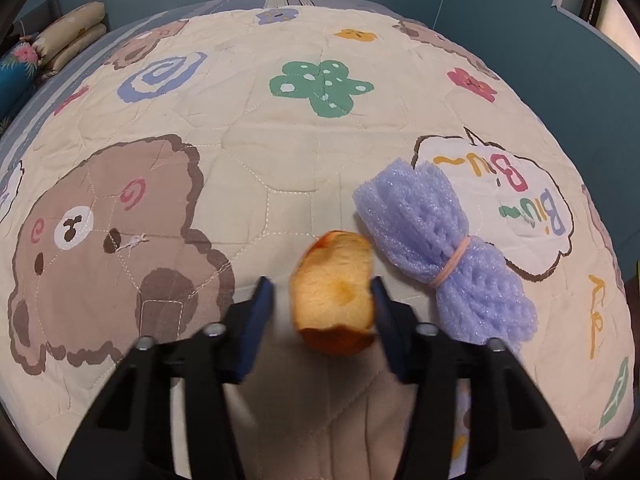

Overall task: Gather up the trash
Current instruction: 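Close the left tool on the dried orange slice while the right tool grips the orange peel, then lift both held items and carry them over the yellow-rimmed bin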

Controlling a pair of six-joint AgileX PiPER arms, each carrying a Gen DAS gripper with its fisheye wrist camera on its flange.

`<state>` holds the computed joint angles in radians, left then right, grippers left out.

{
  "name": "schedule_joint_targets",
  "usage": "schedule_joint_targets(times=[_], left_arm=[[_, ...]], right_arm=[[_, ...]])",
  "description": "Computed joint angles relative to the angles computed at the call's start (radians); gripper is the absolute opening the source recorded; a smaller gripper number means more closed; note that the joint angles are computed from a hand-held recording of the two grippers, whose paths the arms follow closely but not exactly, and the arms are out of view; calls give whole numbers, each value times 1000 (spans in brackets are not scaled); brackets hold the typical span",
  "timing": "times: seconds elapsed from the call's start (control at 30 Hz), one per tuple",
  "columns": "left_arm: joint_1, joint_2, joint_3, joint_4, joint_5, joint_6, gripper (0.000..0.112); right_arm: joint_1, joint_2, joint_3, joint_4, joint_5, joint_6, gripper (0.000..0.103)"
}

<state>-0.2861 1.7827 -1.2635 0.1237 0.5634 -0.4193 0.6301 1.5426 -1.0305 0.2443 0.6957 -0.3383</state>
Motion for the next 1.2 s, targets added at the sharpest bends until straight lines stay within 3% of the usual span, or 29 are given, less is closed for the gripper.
schedule_joint_targets(times=[0.23, 0.57, 0.9, 1.03, 1.2], left_arm=[[-13, -3, 5, 75, 2, -66, 30], [-15, -59, 26, 84, 38, -113, 23], [-34, -261, 154, 42, 38, -104, 23], [-40, -372, 207, 1, 71, -81, 23], [-103, -502, 273, 61, 117, -165, 23]], right_arm=[[-18, -9, 2, 35, 3, 11, 30], [-85, -97, 42, 69, 27, 42, 27], [-189, -231, 63, 182, 99, 12, 27], [-224, -277, 70, 226, 130, 3, 27], [-241, -333, 96, 230, 134, 19, 27]])
